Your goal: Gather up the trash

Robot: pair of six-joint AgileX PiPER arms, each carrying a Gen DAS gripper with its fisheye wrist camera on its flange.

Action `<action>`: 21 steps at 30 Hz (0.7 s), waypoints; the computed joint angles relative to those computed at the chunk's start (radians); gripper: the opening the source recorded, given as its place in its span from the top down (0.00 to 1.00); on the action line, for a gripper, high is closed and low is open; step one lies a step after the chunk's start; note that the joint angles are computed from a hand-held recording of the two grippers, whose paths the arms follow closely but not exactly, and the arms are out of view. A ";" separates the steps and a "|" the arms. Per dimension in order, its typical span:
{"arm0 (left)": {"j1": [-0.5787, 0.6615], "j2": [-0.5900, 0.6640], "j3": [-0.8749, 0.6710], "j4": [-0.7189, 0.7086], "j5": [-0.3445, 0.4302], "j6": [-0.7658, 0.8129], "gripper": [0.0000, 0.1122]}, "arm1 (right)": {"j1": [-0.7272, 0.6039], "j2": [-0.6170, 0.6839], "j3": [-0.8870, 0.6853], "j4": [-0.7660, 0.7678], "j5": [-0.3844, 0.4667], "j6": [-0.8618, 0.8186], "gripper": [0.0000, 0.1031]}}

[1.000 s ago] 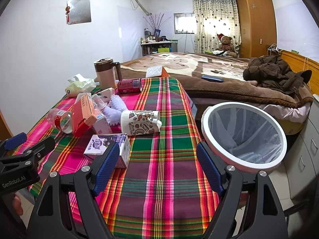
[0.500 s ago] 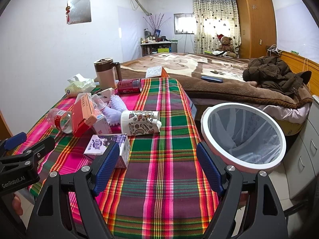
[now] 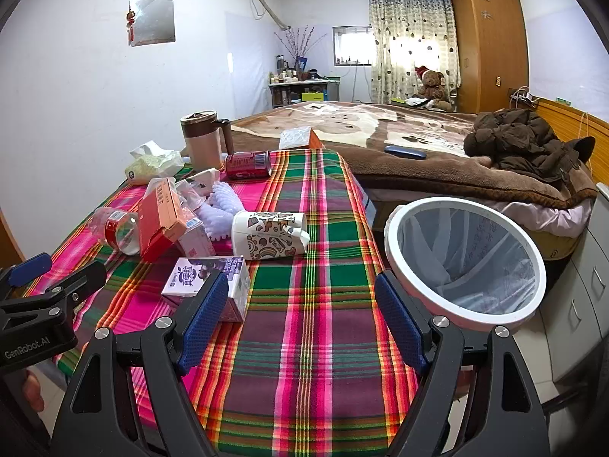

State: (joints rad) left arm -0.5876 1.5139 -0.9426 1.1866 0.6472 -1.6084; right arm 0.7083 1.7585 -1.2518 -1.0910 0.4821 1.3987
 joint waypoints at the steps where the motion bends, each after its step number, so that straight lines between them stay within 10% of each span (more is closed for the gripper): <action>1: 0.000 0.001 -0.001 0.000 0.001 0.000 0.08 | 0.000 0.000 0.000 -0.001 0.000 0.000 0.22; 21: 0.001 0.000 0.000 -0.001 0.003 0.003 0.08 | 0.010 -0.003 -0.002 -0.007 0.009 0.000 0.22</action>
State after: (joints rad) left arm -0.5868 1.5137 -0.9429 1.1853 0.6500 -1.6050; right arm 0.7182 1.7556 -1.2542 -1.0980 0.4909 1.3986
